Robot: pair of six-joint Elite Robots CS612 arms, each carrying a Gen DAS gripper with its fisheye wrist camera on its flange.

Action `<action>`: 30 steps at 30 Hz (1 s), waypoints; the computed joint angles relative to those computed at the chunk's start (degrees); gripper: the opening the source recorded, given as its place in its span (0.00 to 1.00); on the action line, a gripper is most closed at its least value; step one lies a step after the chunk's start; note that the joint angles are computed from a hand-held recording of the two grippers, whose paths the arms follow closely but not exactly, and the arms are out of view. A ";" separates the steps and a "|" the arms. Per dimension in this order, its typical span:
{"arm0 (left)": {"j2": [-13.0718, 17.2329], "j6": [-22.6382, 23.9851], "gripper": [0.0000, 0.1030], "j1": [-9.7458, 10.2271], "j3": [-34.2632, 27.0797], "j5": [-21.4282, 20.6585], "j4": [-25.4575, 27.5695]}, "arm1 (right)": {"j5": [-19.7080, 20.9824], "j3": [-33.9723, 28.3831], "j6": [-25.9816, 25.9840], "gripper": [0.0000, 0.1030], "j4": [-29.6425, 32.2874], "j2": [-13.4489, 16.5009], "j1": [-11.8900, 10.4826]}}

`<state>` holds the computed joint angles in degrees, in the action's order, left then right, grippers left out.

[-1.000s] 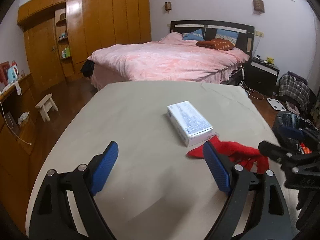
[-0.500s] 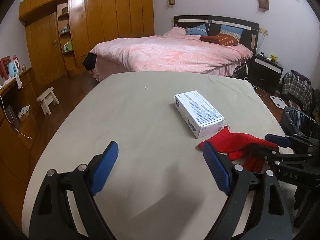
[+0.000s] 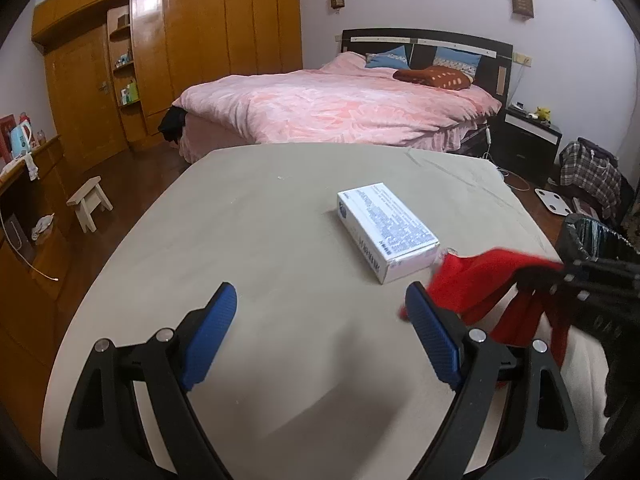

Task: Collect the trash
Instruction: 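Grasp the red glove with the right gripper and lift it, then grasp the white medicine box with the left gripper while the right gripper holds the glove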

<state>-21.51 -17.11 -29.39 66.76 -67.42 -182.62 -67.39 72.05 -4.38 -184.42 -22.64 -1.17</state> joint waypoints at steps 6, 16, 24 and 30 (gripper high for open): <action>1.41 1.49 0.81 -0.05 -3.85 -1.40 1.17 | -1.61 -1.34 4.37 0.15 -2.73 -0.17 -0.84; 7.49 3.23 0.82 -0.15 -16.86 -4.03 9.75 | -3.87 -5.00 6.57 0.15 -1.17 1.74 -0.88; 10.96 1.23 0.82 0.06 -24.33 -3.83 17.92 | -3.81 -5.38 6.79 0.15 -0.56 2.31 -0.82; 12.45 -0.13 0.79 0.52 -28.14 -5.30 23.78 | -3.57 -5.76 7.48 0.15 -0.33 2.53 -0.79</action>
<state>-9.06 -17.24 -28.88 38.62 -72.72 -158.84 -70.95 66.29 3.10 -184.75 -20.11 -1.96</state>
